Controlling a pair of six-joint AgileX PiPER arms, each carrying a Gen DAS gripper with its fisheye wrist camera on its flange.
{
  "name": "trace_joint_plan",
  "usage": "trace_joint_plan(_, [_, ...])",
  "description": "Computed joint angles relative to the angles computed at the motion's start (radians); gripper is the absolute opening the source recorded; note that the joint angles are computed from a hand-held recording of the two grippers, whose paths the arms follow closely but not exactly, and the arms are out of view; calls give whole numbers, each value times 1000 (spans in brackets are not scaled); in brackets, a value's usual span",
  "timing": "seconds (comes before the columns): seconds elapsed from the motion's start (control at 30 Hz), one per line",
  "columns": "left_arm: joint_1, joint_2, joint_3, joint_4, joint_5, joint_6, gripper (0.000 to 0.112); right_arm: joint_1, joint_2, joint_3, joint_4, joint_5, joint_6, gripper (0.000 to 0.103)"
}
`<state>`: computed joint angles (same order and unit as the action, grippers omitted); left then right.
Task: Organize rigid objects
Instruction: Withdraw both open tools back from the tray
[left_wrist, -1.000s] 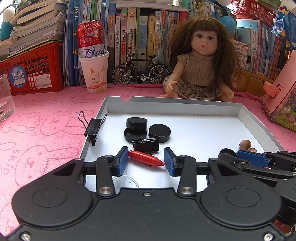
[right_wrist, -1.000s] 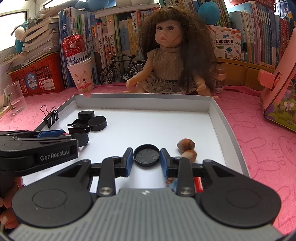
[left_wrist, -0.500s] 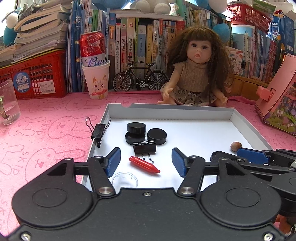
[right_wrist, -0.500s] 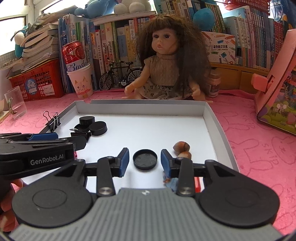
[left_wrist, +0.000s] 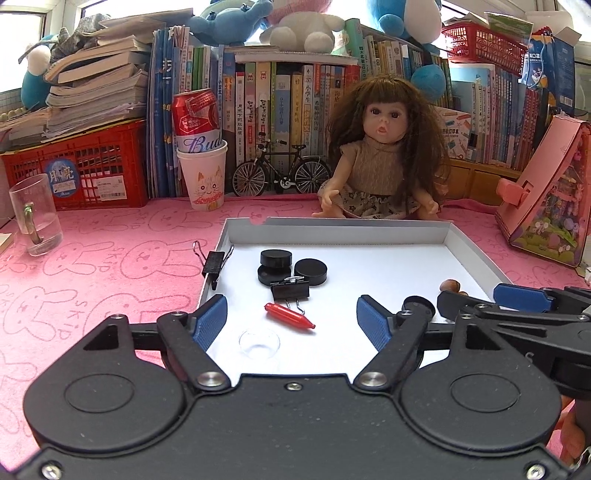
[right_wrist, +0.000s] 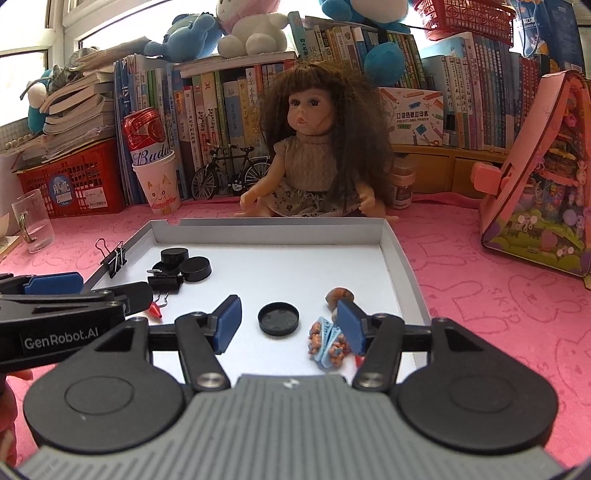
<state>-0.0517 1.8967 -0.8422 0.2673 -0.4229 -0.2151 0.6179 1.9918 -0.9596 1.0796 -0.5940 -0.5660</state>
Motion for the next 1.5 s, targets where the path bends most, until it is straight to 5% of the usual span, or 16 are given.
trace_joint_plan(0.8, [116,-143,302,140,-141,-75,83,158,-127,224,97,-128,58,86])
trace_joint_plan(1.3, [54,-40,315,-135,-172,155,88,189,-52,209,217,-106,12,88])
trace_joint_plan(1.5, [52,-25,297,-132,-163,158,94,180,-26,177,272,-101,-34,93])
